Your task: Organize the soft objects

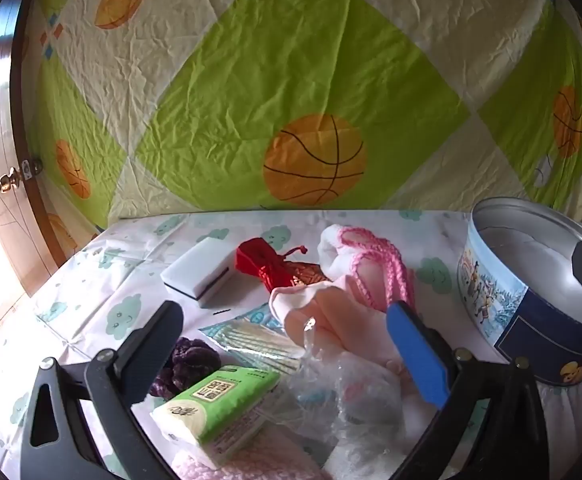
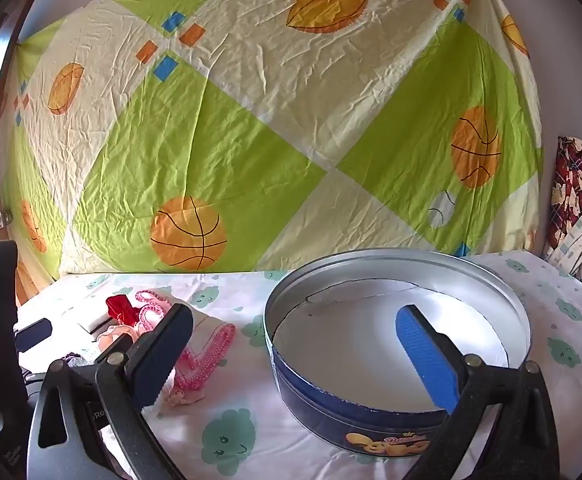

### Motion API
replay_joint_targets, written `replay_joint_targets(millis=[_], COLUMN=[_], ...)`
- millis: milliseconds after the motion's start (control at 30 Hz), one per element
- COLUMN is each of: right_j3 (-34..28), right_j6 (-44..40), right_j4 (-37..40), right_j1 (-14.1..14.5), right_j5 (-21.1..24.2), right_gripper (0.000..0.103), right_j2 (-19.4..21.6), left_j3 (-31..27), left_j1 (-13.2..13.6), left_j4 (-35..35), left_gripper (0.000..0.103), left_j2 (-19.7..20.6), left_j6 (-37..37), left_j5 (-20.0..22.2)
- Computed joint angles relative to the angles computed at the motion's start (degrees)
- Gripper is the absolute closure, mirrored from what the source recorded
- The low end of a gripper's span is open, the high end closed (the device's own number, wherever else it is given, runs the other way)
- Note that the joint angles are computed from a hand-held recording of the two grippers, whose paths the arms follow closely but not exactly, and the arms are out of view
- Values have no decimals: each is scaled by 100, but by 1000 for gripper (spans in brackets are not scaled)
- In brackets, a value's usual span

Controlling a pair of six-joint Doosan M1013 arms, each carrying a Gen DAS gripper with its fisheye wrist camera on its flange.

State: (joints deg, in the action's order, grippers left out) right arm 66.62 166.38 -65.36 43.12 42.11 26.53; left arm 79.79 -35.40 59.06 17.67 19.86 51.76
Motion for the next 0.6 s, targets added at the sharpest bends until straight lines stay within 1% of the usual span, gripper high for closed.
replay_joint_targets(millis=[67,200,433,600], right_j3=[-30,-32,14,-4], right_j6=[-133,-129,-40,-57], right_j4=[130,100,40,39], right_j1=[-2,3,22,18], right_j5=[32,39,20,22], right_gripper=[0,1,0,1], right_j2=[7,13,1,4], left_j3=[-4,-7,-4,30], left_j1=[8,16,25,50], left_j4=[-58,-165,-143,-184], left_gripper=[0,0,0,0], left_j2=[-2,4,35,-17], left_j6=[29,99,-27,8], left_j5=[-31,-91,-79,-156])
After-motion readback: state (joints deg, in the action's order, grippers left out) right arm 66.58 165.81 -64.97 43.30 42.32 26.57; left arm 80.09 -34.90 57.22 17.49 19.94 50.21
